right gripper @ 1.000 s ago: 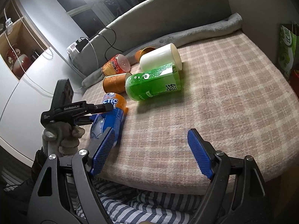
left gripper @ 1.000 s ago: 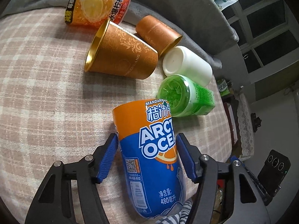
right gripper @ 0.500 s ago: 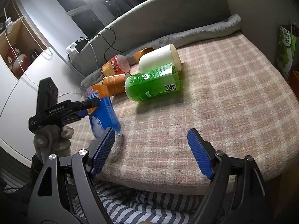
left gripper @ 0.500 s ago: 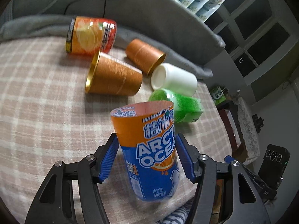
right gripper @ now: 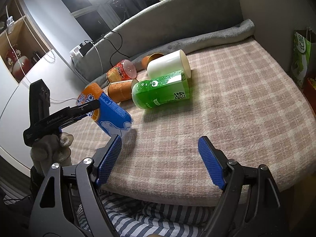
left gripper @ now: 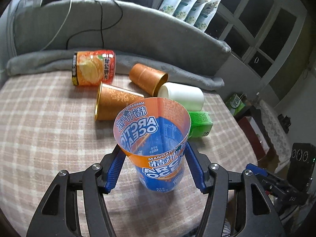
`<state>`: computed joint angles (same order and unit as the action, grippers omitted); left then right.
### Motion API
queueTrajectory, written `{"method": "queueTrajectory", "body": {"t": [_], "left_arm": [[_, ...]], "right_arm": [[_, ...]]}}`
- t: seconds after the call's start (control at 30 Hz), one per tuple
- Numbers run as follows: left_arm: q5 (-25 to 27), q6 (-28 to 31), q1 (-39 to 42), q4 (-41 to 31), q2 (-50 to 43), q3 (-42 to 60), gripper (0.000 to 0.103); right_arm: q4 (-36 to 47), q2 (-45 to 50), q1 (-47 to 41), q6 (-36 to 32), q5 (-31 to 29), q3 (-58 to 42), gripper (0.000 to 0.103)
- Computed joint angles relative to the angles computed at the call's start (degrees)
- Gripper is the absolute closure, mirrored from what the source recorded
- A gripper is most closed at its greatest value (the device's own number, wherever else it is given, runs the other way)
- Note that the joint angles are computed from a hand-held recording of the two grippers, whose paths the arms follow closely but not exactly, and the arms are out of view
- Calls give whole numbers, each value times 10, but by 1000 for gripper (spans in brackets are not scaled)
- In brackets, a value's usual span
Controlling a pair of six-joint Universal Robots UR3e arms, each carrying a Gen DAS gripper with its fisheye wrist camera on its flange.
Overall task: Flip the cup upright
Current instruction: 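Rotate the held bottle upright with the left gripper and lower it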
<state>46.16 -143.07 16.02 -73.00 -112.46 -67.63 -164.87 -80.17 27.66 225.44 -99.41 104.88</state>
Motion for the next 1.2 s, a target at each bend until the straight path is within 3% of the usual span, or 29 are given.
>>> {"method": "queueTrajectory", "body": {"t": [0.23, 0.43, 0.93, 1.2], "left_arm": [[18, -13, -10, 107, 35, -71, 43], [25, -16, -15, 152, 49, -107, 43], [39, -10, -30, 228, 78, -178, 43], [32, 6, -29, 237, 95, -204, 42]], "right_arm": [[3, -2, 8, -3, -18, -2, 21], [22, 0, 22, -6, -49, -19, 21], [105, 27, 88, -11, -198, -91, 21], [126, 35, 103, -12, -228, -113, 21]]}}
